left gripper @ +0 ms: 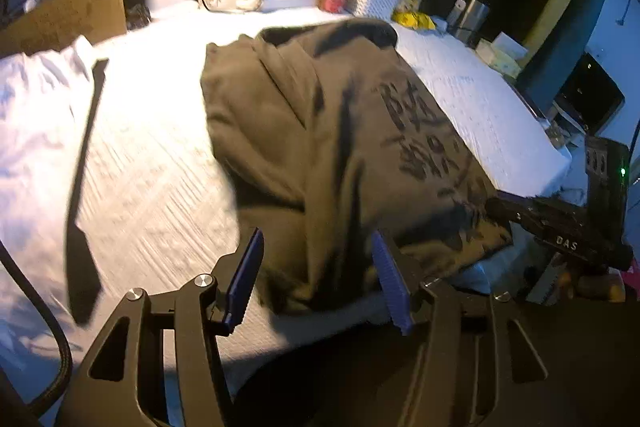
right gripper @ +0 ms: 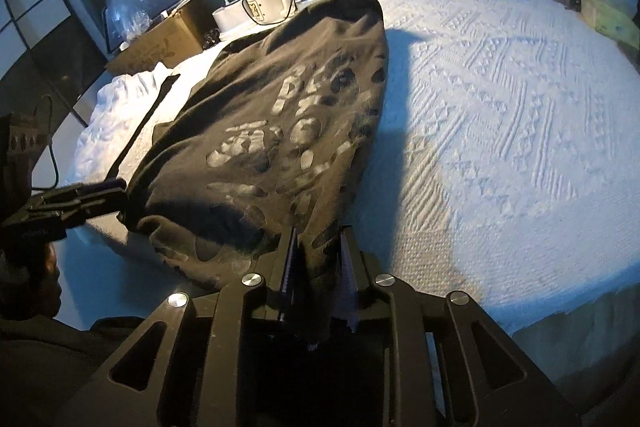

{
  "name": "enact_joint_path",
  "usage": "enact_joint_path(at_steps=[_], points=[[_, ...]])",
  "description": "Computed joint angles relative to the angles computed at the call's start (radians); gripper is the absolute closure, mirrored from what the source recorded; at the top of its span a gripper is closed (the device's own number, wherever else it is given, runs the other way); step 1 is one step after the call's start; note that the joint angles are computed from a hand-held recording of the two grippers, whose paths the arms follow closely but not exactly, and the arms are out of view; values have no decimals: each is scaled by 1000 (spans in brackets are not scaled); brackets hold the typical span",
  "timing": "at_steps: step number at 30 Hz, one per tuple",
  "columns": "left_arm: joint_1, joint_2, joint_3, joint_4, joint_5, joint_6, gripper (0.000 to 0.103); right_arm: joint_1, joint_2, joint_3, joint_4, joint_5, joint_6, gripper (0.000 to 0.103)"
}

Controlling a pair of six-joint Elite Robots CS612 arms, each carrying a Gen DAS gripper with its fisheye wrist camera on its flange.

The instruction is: Fold small clothes

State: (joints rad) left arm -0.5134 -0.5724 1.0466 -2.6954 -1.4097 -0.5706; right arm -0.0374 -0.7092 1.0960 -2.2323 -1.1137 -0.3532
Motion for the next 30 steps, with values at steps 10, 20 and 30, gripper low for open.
enact_joint_path(at_steps=[10, 20, 30], points=[[22, 61, -149, 106, 69, 52, 47, 2, 37, -84, 21, -2, 5, 80], [47, 201, -413, 227, 93, 111, 47, 9, 112, -212, 50, -29, 37, 80], [74, 371, -739, 371, 34, 169, 60, 18, 186, -335, 111, -50, 66, 80]])
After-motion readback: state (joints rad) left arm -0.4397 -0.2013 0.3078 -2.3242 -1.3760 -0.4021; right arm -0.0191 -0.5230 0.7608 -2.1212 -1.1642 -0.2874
